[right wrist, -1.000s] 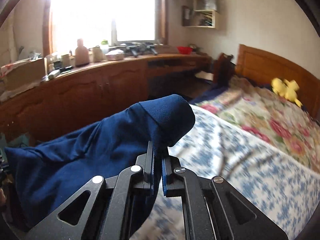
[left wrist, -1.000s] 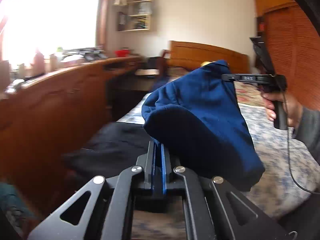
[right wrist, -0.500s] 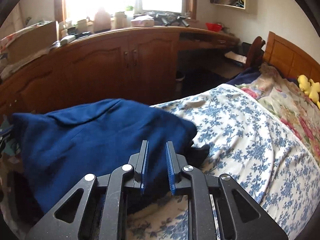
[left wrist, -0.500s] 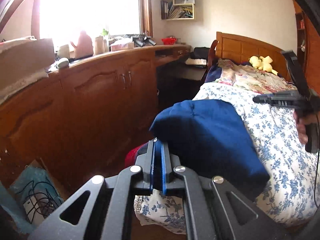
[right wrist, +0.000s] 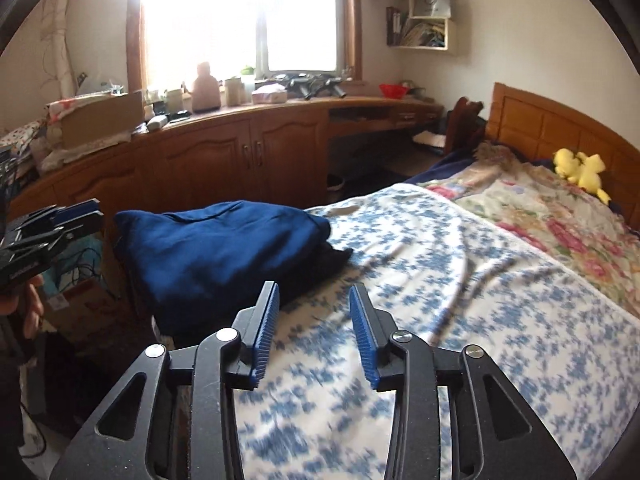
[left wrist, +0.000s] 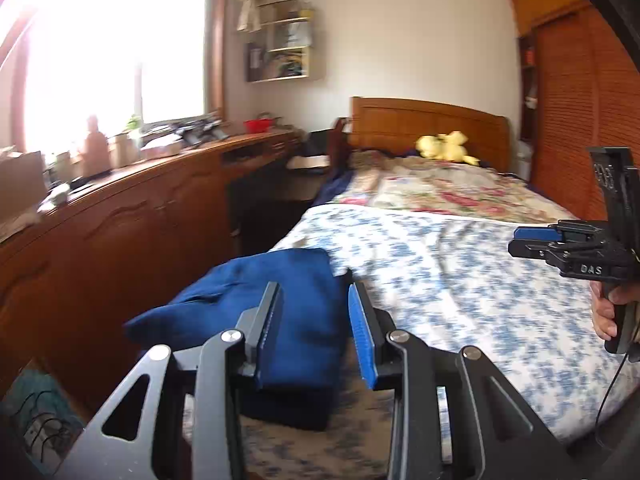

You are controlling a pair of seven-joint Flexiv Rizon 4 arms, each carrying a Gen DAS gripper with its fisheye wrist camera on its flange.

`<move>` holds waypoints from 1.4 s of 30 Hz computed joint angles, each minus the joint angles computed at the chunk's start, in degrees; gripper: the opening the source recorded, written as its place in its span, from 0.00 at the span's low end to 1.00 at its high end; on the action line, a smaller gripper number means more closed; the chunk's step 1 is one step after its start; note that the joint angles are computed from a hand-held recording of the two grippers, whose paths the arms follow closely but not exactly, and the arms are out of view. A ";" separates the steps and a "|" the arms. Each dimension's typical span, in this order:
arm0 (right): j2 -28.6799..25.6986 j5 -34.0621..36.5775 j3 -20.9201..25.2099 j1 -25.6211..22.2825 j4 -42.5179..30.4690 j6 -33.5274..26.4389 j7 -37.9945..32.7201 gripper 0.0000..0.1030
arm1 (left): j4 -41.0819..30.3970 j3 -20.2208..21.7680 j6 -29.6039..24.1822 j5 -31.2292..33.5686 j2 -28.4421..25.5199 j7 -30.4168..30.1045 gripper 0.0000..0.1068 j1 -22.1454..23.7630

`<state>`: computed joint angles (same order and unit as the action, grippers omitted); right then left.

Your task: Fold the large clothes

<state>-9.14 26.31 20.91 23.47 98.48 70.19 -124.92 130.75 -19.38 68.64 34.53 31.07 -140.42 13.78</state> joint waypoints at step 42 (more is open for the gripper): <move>33.35 -3.46 -26.08 -2.28 35.09 16.11 12.32 0.73 | -42.01 -16.84 -24.74 27.71 -40.00 -24.21 0.36 -26.87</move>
